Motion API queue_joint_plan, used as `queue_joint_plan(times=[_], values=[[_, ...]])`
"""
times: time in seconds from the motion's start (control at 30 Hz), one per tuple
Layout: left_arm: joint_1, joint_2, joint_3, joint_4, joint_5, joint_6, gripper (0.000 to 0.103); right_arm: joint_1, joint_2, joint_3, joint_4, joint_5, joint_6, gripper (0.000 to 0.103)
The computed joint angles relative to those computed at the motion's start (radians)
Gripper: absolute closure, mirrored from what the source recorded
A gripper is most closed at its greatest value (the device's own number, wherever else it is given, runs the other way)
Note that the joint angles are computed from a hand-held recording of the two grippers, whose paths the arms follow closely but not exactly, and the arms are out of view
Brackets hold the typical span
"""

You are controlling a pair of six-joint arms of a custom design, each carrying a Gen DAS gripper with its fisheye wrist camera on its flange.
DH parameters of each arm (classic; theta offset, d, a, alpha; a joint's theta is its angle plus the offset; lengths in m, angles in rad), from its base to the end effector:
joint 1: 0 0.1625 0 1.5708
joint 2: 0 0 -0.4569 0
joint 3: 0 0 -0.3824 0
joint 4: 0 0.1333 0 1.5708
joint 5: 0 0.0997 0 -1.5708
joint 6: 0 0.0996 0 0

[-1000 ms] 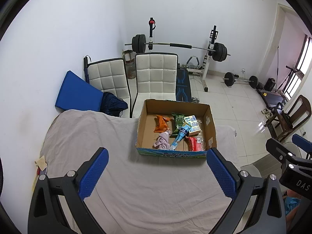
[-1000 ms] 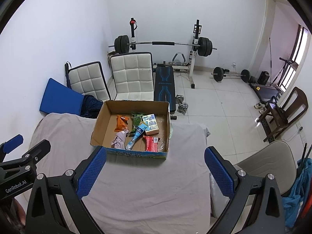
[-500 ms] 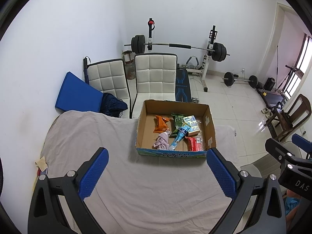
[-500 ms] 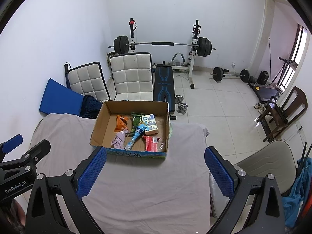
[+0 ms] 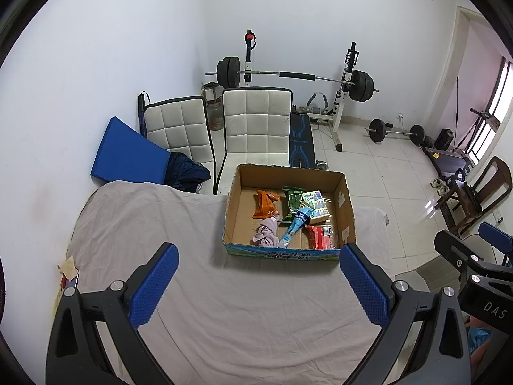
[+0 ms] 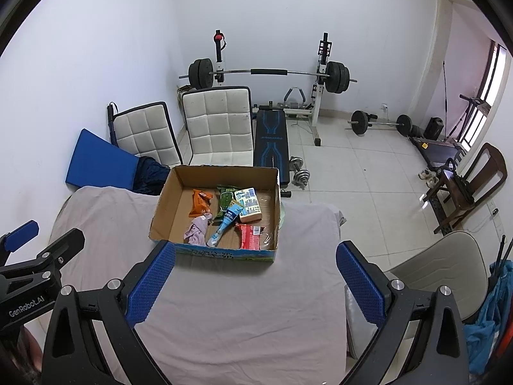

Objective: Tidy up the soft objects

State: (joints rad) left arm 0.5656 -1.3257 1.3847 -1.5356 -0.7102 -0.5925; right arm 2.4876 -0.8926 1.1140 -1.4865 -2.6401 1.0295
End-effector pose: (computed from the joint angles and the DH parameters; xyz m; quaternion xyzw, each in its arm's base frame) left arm -0.3826 -0.4902 0.5092 0.2052 0.8846 -0.2687 0.3213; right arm 0.6156 -0.4139 0.3587 0.0296 -0.8534 0.3426 0.3917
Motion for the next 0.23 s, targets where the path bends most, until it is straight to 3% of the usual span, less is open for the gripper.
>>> queue_joint_plan(times=[0.23], values=[[0.001, 0.001, 0.000, -0.004, 0.000, 0.002, 0.000, -0.001, 0.001, 0.002, -0.008, 0.001, -0.004, 0.001]])
